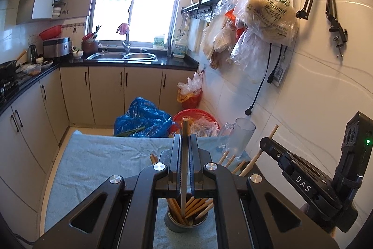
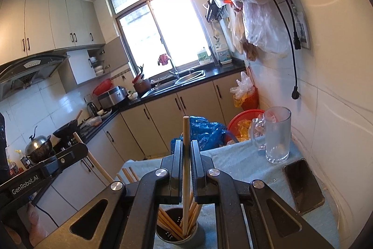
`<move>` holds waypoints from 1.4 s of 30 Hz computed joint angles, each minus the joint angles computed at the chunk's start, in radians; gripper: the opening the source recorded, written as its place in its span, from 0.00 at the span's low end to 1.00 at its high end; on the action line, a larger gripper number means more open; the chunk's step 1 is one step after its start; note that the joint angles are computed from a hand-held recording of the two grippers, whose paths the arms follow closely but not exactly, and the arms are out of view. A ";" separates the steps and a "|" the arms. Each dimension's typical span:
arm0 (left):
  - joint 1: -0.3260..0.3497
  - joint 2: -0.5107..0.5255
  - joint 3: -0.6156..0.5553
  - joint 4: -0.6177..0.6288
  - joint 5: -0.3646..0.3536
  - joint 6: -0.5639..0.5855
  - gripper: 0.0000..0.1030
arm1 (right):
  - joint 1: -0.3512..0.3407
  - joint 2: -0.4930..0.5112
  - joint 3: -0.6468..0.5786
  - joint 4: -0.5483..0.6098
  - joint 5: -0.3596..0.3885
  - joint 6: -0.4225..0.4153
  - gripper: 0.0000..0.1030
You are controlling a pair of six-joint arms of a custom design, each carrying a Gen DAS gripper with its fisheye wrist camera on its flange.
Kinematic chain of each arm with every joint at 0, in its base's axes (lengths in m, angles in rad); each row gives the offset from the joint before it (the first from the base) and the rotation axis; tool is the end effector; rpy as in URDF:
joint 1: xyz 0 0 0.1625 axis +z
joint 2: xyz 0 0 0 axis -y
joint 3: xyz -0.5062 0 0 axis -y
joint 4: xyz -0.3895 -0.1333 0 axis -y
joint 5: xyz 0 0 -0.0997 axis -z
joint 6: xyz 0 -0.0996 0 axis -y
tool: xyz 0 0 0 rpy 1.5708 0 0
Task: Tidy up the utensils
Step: 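Lower the left tool's chopstick into the black cup while the right tool lowers its own, then push both held chopsticks down among the others in the black cup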
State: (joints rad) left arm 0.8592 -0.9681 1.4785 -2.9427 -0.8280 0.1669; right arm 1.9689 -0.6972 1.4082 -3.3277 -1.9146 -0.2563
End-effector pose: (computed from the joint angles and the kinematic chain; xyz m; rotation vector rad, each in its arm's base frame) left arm -0.3361 -0.6971 0.4171 0.6188 2.3063 -1.2866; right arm 0.4076 -0.7120 0.2726 0.5675 -2.4521 1.4709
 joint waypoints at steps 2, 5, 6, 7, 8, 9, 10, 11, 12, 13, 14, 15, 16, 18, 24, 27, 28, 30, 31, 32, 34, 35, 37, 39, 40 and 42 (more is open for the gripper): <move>0.006 0.002 0.001 0.008 -0.002 -0.009 0.05 | -0.004 0.002 0.001 0.006 0.002 0.004 0.07; 0.013 0.005 0.005 0.013 -0.002 -0.019 0.05 | -0.012 0.007 0.001 0.014 0.001 0.007 0.07; 0.015 0.007 0.006 0.015 -0.002 -0.022 0.05 | -0.014 0.009 0.000 0.016 0.001 0.009 0.07; 0.017 0.009 0.007 0.016 -0.002 -0.023 0.05 | -0.015 0.009 -0.001 0.019 0.002 0.009 0.07; 0.019 0.010 0.008 0.014 -0.001 -0.022 0.05 | -0.017 0.011 -0.001 0.019 0.002 0.010 0.07; 0.020 0.012 0.010 0.011 0.002 -0.019 0.05 | -0.018 0.012 -0.001 0.019 0.001 0.009 0.07; 0.021 0.014 0.011 0.008 0.005 -0.016 0.05 | -0.019 0.013 0.000 0.017 0.000 0.008 0.07; 0.021 0.015 0.013 0.006 0.006 -0.014 0.05 | -0.020 0.015 0.001 0.016 0.001 0.008 0.07; 0.022 0.018 0.014 0.003 0.009 -0.012 0.05 | -0.020 0.015 0.001 0.016 0.000 0.008 0.07; 0.023 0.018 0.016 0.001 0.011 -0.011 0.05 | -0.022 0.016 0.001 0.017 0.001 0.009 0.07; 0.025 0.019 0.017 0.001 0.012 -0.011 0.05 | -0.023 0.017 -0.001 0.019 0.001 0.010 0.07; 0.026 0.020 0.017 0.002 0.012 -0.012 0.05 | -0.024 0.019 -0.001 0.021 0.003 0.012 0.07; 0.027 0.020 0.017 0.004 0.012 -0.015 0.05 | -0.026 0.020 -0.002 0.024 0.004 0.014 0.07; 0.030 0.021 0.017 0.008 0.015 -0.018 0.05 | -0.028 0.021 -0.001 0.028 0.004 0.018 0.07; 0.036 0.021 0.023 0.017 0.019 -0.029 0.05 | -0.033 0.026 -0.002 0.041 0.007 0.023 0.07; 0.037 0.022 0.024 0.020 0.021 -0.031 0.05 | -0.034 0.027 0.001 0.043 0.009 0.019 0.07; 0.038 0.022 0.025 0.021 0.021 -0.031 0.05 | -0.034 0.028 0.002 0.043 0.008 0.017 0.07; 0.039 0.023 0.027 0.022 0.024 -0.032 0.05 | -0.033 0.030 0.004 0.043 0.006 0.010 0.07; 0.039 0.023 0.029 0.023 0.025 -0.033 0.05 | -0.033 0.031 0.005 0.042 0.004 0.006 0.07; 0.040 0.023 0.031 0.022 0.027 -0.033 0.05 | -0.033 0.031 0.005 0.042 0.004 0.004 0.07; 0.041 0.022 0.035 0.023 0.030 -0.034 0.05 | -0.033 0.032 0.008 0.044 0.004 0.000 0.07; 0.042 0.023 0.035 0.024 0.032 -0.036 0.05 | -0.034 0.032 0.010 0.044 0.004 -0.001 0.07; 0.043 0.021 0.039 0.026 0.032 -0.041 0.05 | -0.034 0.032 0.013 0.046 0.005 -0.001 0.07; 0.046 0.019 0.041 0.031 0.031 -0.048 0.05 | -0.035 0.033 0.014 0.050 0.006 -0.002 0.07; 0.047 0.018 0.042 0.033 0.031 -0.050 0.05 | -0.035 0.033 0.015 0.050 0.006 -0.003 0.07; 0.048 0.018 0.044 0.036 0.032 -0.055 0.05 | -0.037 0.034 0.014 0.057 0.006 -0.006 0.07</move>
